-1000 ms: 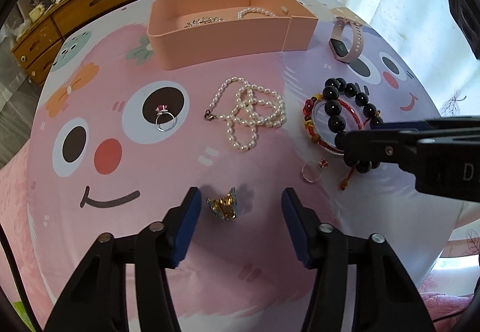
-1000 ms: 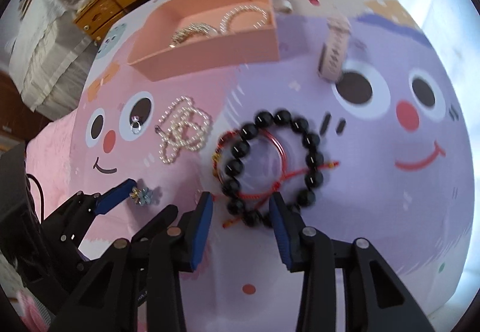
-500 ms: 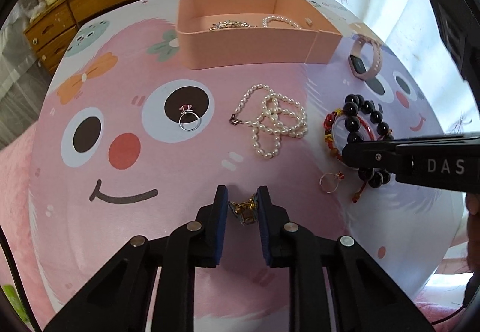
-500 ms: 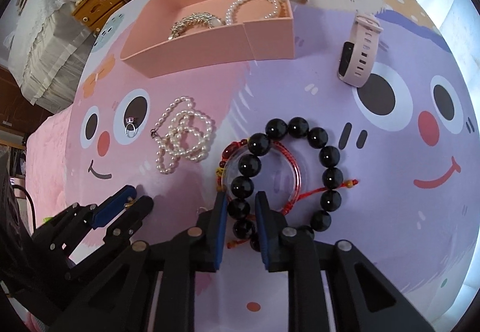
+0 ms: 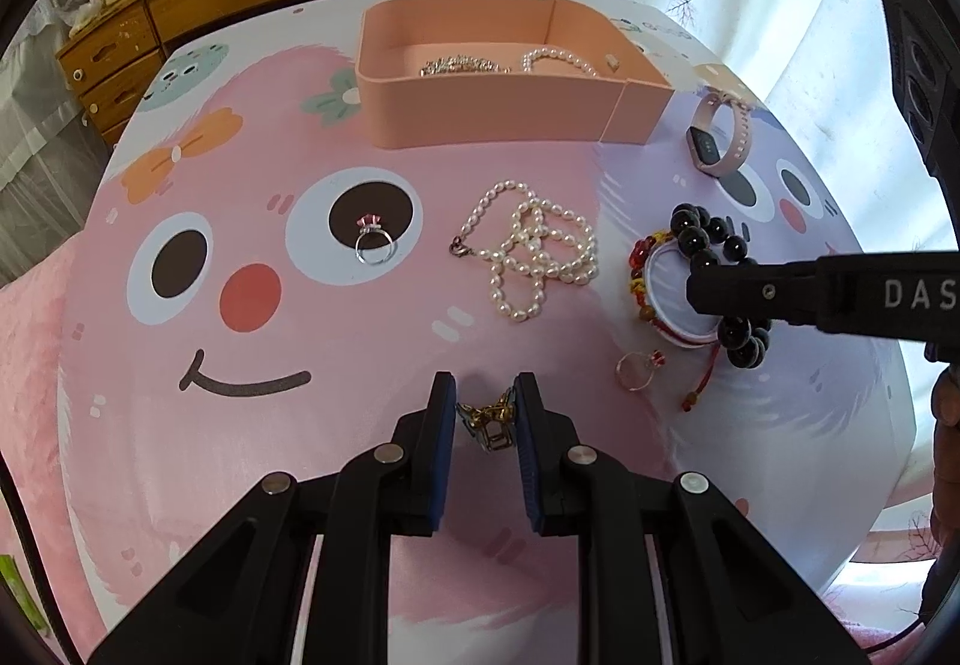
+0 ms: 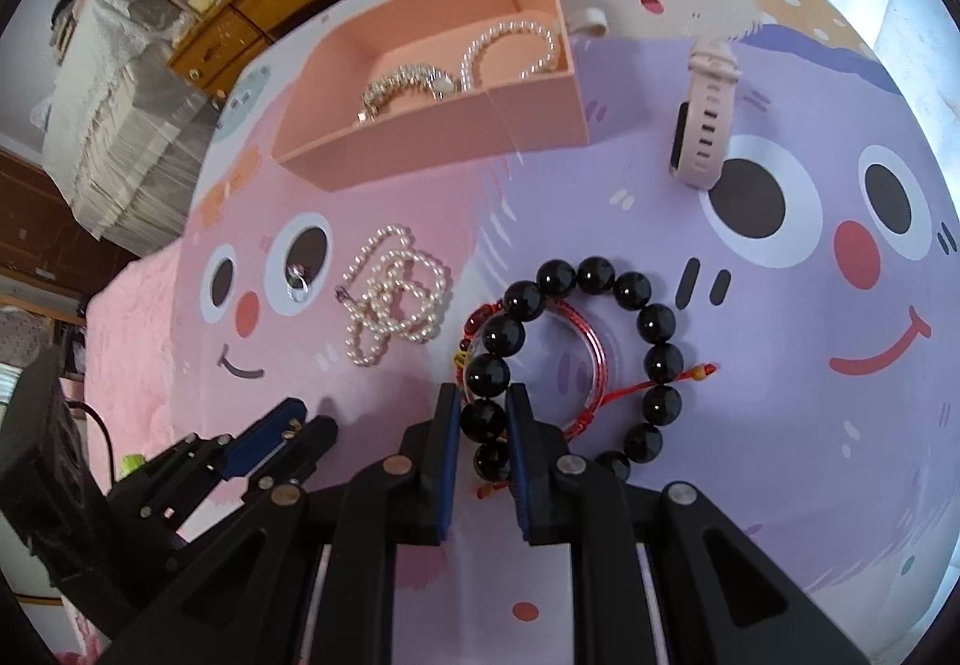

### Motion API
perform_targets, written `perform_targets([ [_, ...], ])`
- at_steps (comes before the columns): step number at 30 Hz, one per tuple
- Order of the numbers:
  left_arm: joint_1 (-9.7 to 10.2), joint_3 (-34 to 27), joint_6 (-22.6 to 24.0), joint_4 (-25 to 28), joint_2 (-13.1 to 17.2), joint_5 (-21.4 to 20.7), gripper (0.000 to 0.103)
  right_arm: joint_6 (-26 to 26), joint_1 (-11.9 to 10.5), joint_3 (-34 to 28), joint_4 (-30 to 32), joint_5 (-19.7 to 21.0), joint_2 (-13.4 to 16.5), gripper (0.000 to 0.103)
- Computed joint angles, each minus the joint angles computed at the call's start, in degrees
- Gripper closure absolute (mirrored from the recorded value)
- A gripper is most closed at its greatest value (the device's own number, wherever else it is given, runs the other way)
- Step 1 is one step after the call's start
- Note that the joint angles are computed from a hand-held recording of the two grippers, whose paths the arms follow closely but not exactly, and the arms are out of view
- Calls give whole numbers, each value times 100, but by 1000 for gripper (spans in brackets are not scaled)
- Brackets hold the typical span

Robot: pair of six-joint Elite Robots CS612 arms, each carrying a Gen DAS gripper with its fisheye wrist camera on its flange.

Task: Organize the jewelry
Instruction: 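Lower the charm and black bead bracelet into the pink tray and open both tools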

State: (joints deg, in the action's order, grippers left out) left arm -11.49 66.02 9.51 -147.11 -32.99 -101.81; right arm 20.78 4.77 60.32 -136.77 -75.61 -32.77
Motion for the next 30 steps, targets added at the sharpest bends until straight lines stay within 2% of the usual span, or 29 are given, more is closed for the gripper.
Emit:
perform_targets([
  [11,-47,17,-267,-454,-115,-72,86,586,-149,464,-965,236,-306,88],
  [16,-34,-114,-577,-582,-103,-281,86,615,-201,528,-1300,300,-402,88],
  [22,-66,-226,-577,-766,-70,-138,86,377,-214,500,-1810,319,-452,88],
  [30,-88,-602,-734,-821,90,-75,86,-289,-177,341,-2669,-80,-384,88],
])
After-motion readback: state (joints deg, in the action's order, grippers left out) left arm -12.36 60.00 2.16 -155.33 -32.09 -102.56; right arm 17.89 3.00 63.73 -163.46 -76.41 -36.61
